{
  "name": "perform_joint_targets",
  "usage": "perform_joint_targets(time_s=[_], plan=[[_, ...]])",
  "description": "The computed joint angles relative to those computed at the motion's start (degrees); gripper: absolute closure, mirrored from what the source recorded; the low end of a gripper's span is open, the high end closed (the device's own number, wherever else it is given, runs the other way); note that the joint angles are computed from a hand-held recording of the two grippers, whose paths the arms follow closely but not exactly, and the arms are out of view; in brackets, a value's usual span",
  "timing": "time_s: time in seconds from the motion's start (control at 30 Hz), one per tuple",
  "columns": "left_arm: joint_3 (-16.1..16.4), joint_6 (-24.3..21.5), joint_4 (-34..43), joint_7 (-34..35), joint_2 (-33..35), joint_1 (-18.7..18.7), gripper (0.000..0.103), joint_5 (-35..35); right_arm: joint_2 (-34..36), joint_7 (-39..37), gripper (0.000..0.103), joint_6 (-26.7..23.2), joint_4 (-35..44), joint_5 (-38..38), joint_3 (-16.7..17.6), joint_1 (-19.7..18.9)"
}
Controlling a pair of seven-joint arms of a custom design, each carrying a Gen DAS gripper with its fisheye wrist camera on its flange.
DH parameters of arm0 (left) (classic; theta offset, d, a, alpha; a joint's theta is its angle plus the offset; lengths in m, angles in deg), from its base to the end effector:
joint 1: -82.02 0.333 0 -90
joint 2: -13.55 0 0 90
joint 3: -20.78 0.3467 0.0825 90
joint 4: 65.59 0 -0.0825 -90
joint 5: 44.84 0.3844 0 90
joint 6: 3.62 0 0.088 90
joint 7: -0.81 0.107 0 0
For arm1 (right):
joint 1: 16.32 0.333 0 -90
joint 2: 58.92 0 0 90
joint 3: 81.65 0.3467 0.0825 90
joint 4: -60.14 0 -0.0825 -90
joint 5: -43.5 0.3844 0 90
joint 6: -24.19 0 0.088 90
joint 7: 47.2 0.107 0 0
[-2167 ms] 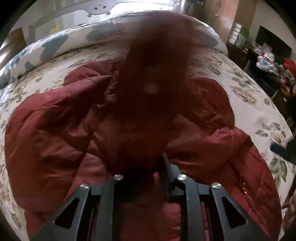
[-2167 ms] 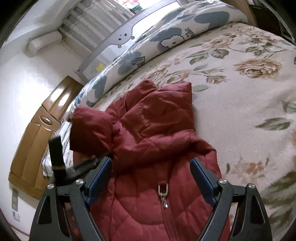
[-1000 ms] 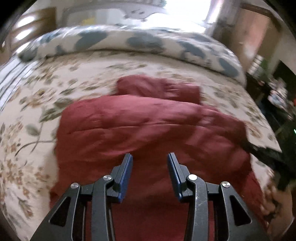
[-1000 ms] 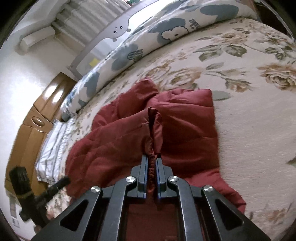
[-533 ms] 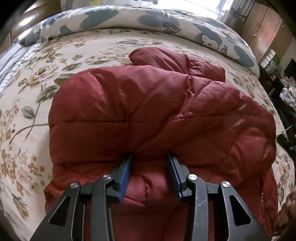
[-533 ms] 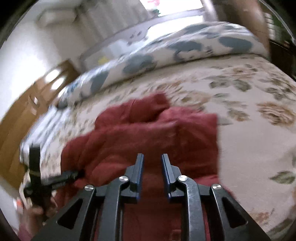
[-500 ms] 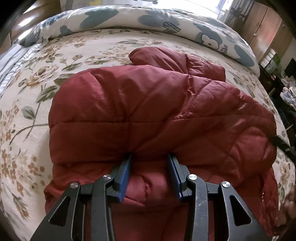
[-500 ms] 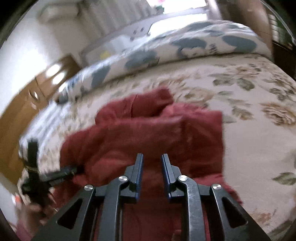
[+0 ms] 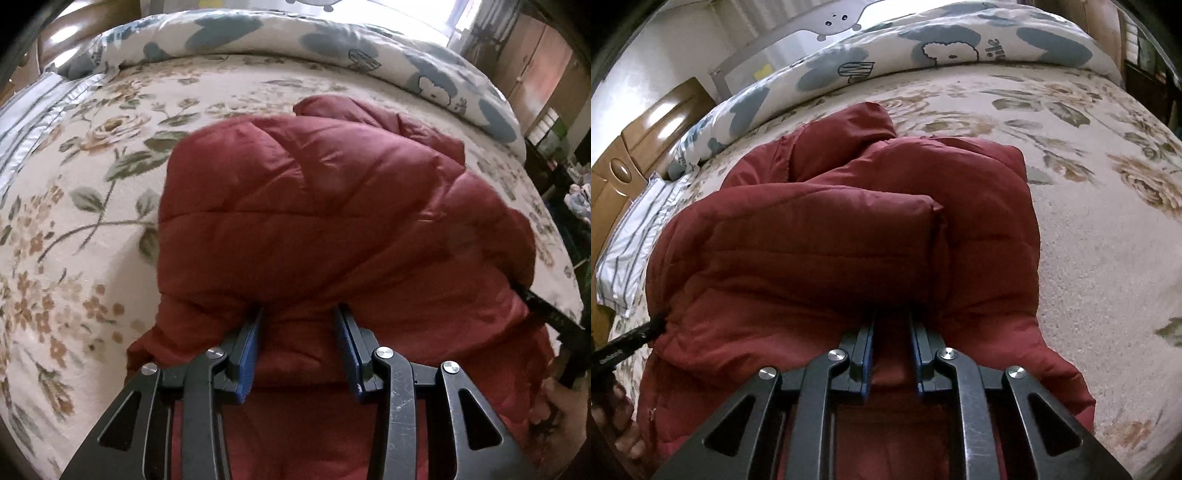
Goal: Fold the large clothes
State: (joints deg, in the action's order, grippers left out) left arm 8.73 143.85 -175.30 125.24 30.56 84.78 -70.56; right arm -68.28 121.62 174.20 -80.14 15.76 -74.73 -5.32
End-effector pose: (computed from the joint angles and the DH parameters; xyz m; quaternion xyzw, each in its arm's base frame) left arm 0.6506 -0.0884 0.4100 -0.5327 0.8083 -0.2458 0.0503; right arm 0.4589 0.1606 0.4240 -0.4200 0.8788 -0.1524 0.1677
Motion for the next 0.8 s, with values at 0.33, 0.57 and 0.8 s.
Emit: perform_joint_targets(time_s=[0.33,0.57,0.8], plan=[[0.43,-1.31,-1.83,0.22,-3.5,1.07,0.062,-2.27,-7.2,0.99,0.058,-2.22,-1.5,1.76,2.2,0.52],[3.51,3.39,-13.91,3.89,-14.3,0.8,0.053,-4.46,-14.55,0.47,0.049,-6.84,-4.67,7.22,5.07,2.87],[8.59,0.33,-22.02,7.01,-23.29,0.46,0.046,-6.91,-20.37,1.37,0.043,-12.74,-6.51,11.65,7.99,5.99]])
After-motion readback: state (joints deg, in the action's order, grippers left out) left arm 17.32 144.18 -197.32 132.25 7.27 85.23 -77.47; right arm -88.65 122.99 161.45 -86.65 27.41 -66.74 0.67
